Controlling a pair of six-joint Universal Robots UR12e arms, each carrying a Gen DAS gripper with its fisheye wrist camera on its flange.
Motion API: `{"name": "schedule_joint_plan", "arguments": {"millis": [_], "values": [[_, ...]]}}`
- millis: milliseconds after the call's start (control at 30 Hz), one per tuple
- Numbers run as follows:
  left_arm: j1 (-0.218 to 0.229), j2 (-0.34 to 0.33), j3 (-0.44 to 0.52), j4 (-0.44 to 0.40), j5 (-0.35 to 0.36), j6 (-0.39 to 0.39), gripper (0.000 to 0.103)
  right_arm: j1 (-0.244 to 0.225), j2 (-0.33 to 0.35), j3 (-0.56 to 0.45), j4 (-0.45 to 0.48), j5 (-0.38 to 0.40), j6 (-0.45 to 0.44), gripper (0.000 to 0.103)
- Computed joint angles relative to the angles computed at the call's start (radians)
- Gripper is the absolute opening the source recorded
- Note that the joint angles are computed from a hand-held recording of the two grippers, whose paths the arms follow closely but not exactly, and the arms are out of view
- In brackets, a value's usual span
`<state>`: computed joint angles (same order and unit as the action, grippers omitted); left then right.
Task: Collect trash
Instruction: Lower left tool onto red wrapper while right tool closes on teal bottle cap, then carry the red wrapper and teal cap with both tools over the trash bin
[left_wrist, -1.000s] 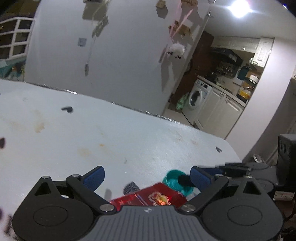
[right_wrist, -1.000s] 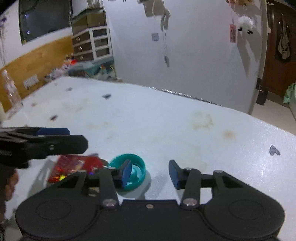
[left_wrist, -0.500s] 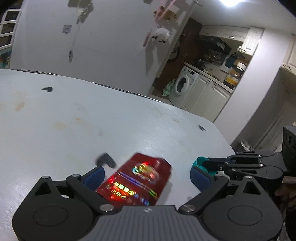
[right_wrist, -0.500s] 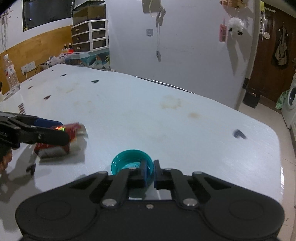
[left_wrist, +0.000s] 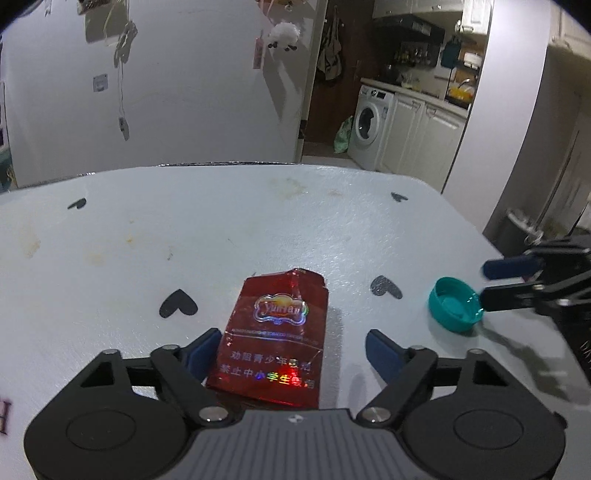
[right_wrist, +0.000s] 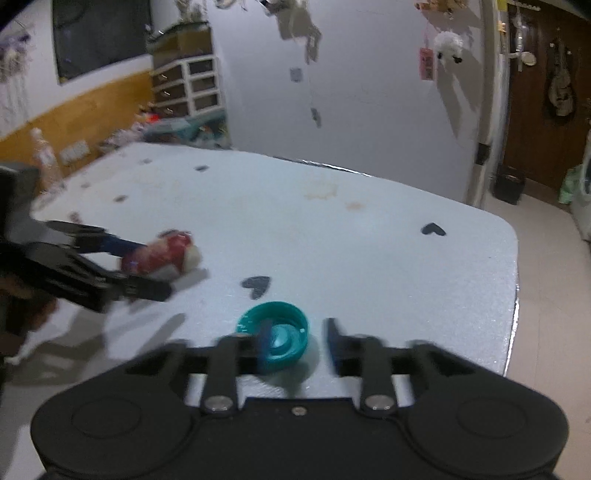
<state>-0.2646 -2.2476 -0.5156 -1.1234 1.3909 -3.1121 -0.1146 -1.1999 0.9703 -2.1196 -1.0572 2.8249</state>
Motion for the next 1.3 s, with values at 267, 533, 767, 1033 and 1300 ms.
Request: {"name": "schedule_joint_plan", "arguments": {"millis": [267,533,767,1033,1300], "values": [[-0.025,-0.037,0.074,-0.046,0.113,0.032,0.064,0.015,0.002,0.007,0.008,-0.006,-0.056,0.071],[-0.031,-0.046,0.090,-0.047,0.136,0.028,0.056,0.052,0.015,0.011,-0.029,-0.078,-0.062,0.065],[-0.039,-0.047,0.088,-0.039,0.156,0.025,0.055,0.049,0.003,0.028,-0.052,-0.095,-0.061,0.050],[-0.056,-0.043,0.079,-0.007,0.205,-0.002,0.054,0.027,-0.022,0.071,-0.132,-0.100,-0.003,0.050],[-0.088,-0.063,0.125,0.011,0.206,-0.006,0.054,-0.019,-0.056,0.108,-0.182,-0.091,0.043,0.050]]}}
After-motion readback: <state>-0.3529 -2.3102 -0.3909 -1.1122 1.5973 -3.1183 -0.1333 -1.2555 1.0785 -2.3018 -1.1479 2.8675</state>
